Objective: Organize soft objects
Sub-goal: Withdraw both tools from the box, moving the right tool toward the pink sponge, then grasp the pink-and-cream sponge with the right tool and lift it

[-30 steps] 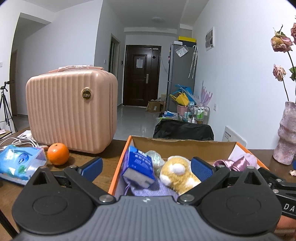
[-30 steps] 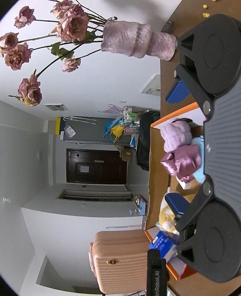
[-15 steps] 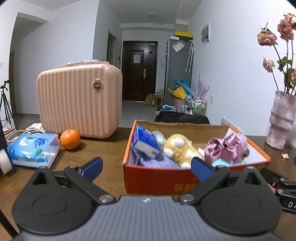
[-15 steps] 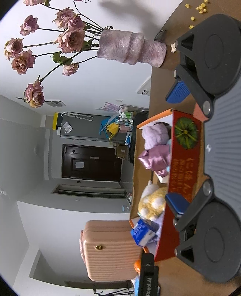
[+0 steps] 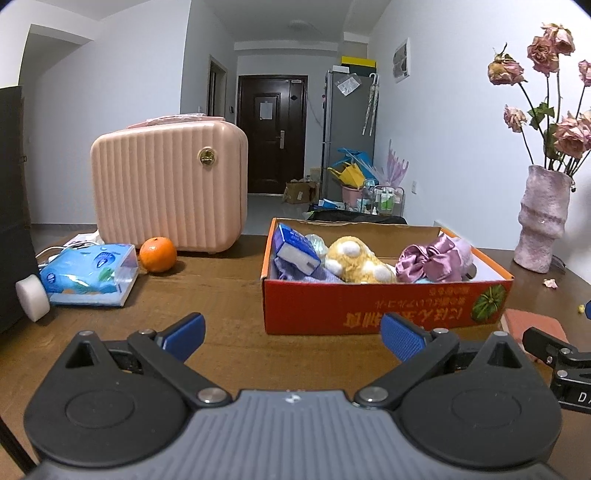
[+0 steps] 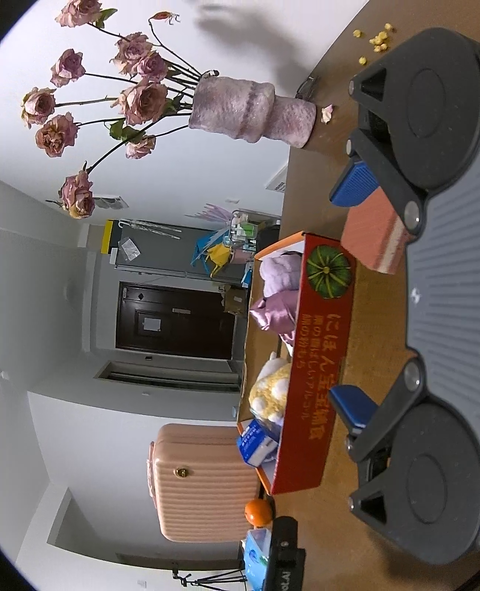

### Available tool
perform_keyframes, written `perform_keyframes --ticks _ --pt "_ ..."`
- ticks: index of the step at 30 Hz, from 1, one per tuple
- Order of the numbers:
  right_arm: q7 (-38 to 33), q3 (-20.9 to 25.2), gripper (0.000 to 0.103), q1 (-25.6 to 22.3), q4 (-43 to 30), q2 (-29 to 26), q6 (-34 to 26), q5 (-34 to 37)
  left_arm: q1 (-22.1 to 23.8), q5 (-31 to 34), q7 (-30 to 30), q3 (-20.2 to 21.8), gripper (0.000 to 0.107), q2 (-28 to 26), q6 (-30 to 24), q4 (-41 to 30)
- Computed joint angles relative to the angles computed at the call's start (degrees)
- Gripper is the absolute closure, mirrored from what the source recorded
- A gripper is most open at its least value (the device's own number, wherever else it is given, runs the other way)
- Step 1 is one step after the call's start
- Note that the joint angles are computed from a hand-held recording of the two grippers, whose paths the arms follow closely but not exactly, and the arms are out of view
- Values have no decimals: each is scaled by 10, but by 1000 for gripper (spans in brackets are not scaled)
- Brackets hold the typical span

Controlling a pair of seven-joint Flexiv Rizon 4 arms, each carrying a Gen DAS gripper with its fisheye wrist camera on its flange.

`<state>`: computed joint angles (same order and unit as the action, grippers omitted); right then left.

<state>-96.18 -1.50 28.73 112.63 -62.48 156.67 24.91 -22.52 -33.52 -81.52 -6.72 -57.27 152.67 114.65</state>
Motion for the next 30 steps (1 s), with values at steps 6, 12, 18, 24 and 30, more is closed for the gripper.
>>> perform_keyframes --ticks 6,12,18,24,30 --pt "7 8 0 -1 26 0 19 3 0 11 -15 -1 4 9 15 38" --pt "9 6 0 2 23 -1 9 17 -2 8 -24 1 4 13 23 51" --pt "8 -5 0 5 2 3 -35 54 3 12 -30 1 4 15 17 53" --pt "-7 -45 0 24 -51 8 -155 130 11 23 -43 2 4 19 11 56" --pt "-2 -111 0 61 -103 -1 -267 188 10 25 -47 5 4 20 9 57"
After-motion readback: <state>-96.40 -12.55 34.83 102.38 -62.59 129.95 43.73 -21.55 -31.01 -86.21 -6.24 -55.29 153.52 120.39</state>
